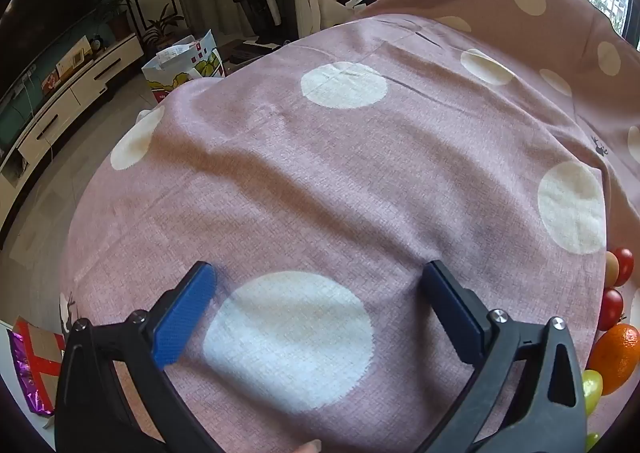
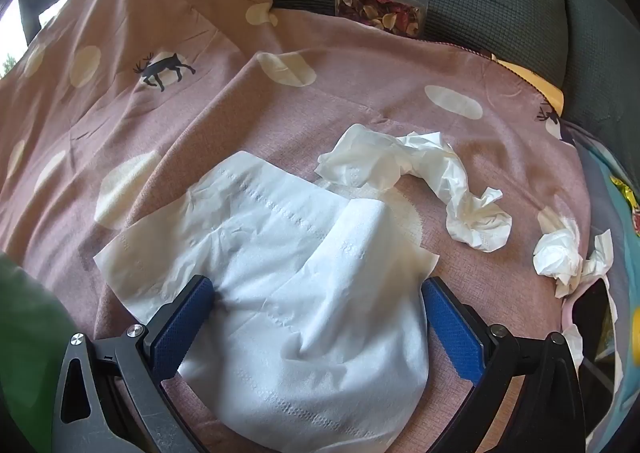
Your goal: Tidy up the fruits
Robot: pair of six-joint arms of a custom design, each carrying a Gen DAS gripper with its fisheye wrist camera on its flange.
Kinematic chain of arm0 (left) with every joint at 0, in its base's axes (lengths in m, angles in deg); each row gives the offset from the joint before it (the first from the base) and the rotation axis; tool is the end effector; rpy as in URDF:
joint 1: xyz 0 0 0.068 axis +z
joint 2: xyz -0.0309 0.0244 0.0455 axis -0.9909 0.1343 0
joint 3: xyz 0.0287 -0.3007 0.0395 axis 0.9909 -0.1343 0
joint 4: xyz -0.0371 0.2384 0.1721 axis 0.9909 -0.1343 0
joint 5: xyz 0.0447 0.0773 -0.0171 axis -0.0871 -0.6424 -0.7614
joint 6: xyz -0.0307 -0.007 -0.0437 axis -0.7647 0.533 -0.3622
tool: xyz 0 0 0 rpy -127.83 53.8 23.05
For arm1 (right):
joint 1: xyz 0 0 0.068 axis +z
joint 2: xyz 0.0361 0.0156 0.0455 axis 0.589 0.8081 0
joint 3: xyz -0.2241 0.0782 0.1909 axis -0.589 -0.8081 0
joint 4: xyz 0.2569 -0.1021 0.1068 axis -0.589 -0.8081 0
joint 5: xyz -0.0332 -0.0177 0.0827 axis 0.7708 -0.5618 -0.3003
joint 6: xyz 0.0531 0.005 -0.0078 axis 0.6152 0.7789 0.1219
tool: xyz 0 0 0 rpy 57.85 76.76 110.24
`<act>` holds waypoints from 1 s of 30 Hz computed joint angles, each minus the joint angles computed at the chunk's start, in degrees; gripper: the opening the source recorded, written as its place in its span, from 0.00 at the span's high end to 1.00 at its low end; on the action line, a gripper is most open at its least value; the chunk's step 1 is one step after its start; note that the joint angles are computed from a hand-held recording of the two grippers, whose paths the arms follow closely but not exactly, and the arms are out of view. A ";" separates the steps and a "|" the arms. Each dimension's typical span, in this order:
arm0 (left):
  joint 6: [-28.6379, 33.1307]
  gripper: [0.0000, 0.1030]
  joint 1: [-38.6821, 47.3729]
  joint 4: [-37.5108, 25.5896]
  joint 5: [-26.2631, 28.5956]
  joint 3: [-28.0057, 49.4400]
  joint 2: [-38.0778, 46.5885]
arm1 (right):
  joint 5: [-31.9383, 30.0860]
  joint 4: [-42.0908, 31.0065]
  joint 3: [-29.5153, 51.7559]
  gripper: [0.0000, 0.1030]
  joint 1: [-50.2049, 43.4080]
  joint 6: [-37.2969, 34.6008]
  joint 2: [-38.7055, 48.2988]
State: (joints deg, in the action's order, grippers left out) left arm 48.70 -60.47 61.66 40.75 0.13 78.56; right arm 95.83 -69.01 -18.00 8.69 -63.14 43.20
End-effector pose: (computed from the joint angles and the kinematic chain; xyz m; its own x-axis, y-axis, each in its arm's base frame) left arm 0.2511 0.1105 0.1266 -0.6080 -0.5394 -0.5826 -0.6930 0.7186 0.0579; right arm 0.2322 -0.1295 0.1332 -0.5078 0.6476 -0.5681 0.7839 0.6209 0.0070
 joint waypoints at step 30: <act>3.17 0.09 -3.30 -7.33 23.03 -8.41 -31.33 | 9.62 -17.86 -0.37 0.09 32.67 7.04 -43.61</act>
State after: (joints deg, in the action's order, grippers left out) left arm 51.87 -63.78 54.34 63.78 -8.28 47.24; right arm 105.45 -86.86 -18.36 41.36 -56.10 -0.42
